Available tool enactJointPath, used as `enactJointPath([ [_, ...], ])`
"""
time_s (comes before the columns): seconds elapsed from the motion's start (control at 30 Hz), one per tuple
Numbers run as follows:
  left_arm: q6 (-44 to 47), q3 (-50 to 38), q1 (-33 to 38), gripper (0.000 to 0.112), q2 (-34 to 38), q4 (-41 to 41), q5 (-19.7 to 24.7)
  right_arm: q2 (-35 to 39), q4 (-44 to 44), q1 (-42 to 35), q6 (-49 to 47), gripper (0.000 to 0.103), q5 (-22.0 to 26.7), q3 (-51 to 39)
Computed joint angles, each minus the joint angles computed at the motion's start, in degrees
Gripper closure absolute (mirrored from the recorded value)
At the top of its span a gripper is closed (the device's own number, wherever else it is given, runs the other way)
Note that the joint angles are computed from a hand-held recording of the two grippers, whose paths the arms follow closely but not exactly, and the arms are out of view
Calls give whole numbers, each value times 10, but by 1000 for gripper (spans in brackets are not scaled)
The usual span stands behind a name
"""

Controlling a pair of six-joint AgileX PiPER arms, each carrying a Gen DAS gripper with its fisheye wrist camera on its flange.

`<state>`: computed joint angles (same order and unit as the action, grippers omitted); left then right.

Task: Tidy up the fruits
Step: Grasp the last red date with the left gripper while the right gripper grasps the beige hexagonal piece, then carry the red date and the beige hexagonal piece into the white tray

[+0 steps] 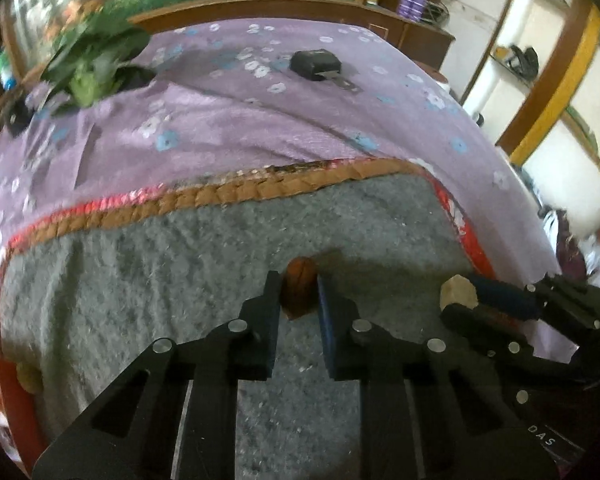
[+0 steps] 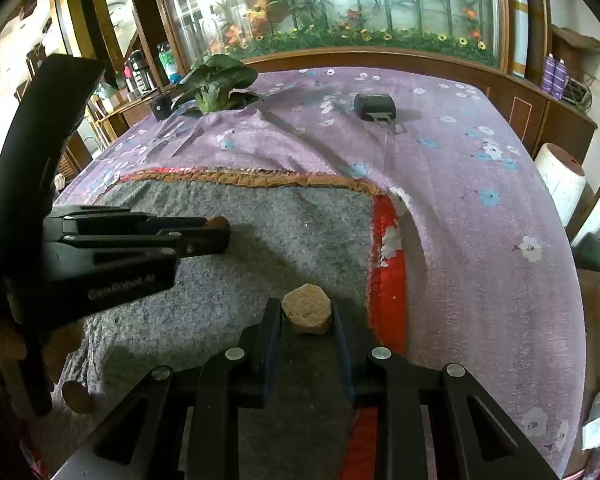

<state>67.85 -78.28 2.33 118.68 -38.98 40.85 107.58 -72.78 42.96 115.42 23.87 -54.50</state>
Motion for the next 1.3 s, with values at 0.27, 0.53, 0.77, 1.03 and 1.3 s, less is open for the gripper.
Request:
enactJointPath([
  [0.27, 44, 69, 50, 96, -58, -22, -33, 8, 23, 26, -38, 78, -3, -39],
  [0.53, 125, 128, 111, 96, -101, -69, -75, 52, 117, 60, -145, 78, 11, -123],
  [0.77, 164, 135, 167, 96, -109, -91, -74, 87, 180, 87, -217, 78, 27, -195],
  [1.03, 175, 109, 229, 96, -105, -90, -48, 132, 258, 104, -321, 78, 49, -293],
  [1.3, 177, 70, 292, 96, -93, -89, -7, 180, 329, 120, -428, 78, 84, -398],
])
